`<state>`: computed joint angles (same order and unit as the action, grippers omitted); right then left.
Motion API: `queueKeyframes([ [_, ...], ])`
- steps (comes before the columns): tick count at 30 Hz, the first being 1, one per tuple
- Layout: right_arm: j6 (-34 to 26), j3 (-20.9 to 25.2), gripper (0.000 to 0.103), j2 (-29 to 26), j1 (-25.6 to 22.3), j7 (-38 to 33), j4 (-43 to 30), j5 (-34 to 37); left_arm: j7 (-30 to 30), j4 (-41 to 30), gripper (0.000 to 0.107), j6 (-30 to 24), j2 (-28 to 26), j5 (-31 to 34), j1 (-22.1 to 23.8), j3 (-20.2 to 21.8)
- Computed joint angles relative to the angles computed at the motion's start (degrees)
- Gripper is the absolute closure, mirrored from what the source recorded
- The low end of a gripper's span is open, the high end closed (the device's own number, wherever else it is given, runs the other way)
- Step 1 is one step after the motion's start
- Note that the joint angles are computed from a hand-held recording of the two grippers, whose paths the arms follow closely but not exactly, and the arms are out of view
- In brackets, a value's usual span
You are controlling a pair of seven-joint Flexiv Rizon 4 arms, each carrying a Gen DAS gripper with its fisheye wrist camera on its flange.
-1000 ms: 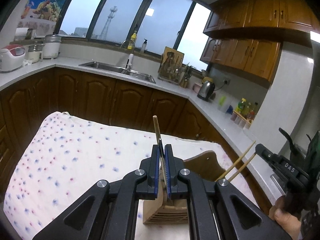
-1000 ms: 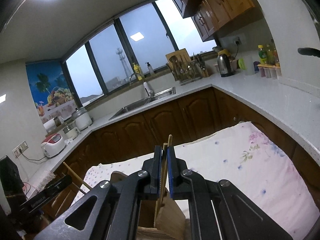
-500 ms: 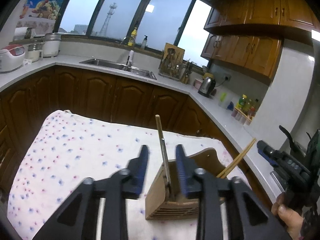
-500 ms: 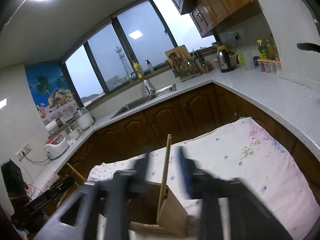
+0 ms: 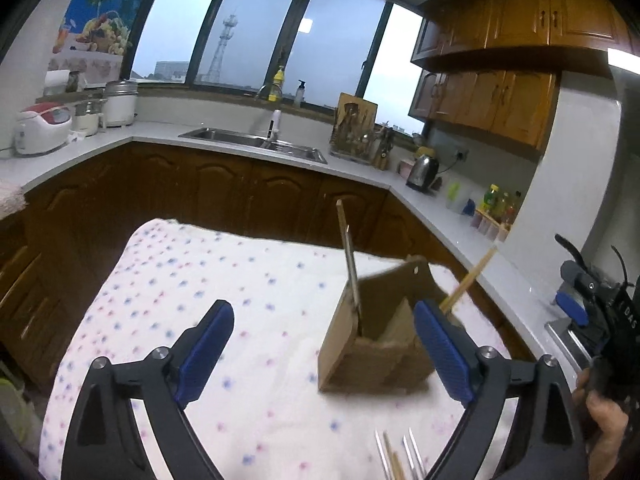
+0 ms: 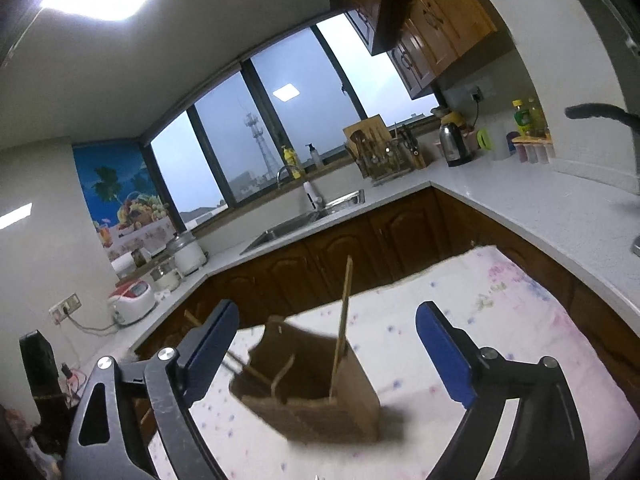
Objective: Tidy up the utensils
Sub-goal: 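Withdraw both tools back over the forks, chopsticks and spoon, then grasp chopsticks with the right tool while the left tool moves toward the forks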
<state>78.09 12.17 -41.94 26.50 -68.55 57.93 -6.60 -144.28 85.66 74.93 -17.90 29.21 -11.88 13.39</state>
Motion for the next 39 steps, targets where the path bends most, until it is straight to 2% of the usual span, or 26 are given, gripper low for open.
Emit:
queueKeyframes([
  [3,2.47,-0.88,0.011,4.49,-0.14,0.55,8.3,0.14,-2.12,4.11,0.013,-0.3,3.21,1.33,-1.12,0.3],
  [8,3.88,0.46,0.011,10.38,-1.56,-0.12,19.08,-0.51,-5.11,10.55,0.013,-1.54,8.6,2.21,-0.35,-2.48],
  [12,4.66,0.53,0.011,14.05,-1.9,-0.22,25.68,-1.38,-7.96,14.38,0.013,-4.19,12.73,4.78,0.02,-5.09],
  [18,6.56,-0.07,0.011,18.34,-2.25,1.3,33.9,-2.3,-8.44,17.72,0.013,-7.55,16.4,3.94,2.44,-9.94],
  [22,6.74,0.23,0.011,19.41,-2.75,2.22,36.21,-2.79,-7.68,18.4,0.013,-9.23,17.19,2.95,3.5,-12.63],
  [28,6.23,2.06,0.011,19.45,-4.4,1.41,37.09,-2.17,-5.38,18.07,0.013,-11.28,16.84,0.67,3.55,-14.47],
  [33,2.21,4.07,0.011,18.32,-5.73,-1.32,35.14,-0.72,-3.69,16.9,0.013,-13.53,16.01,-1.1,2.86,-14.92],
  [39,-1.9,4.32,0.012,17.41,-5.54,-3.27,33.96,1.77,-0.8,15.37,0.013,-14.59,14.19,-3.48,2.5,-14.39],
])
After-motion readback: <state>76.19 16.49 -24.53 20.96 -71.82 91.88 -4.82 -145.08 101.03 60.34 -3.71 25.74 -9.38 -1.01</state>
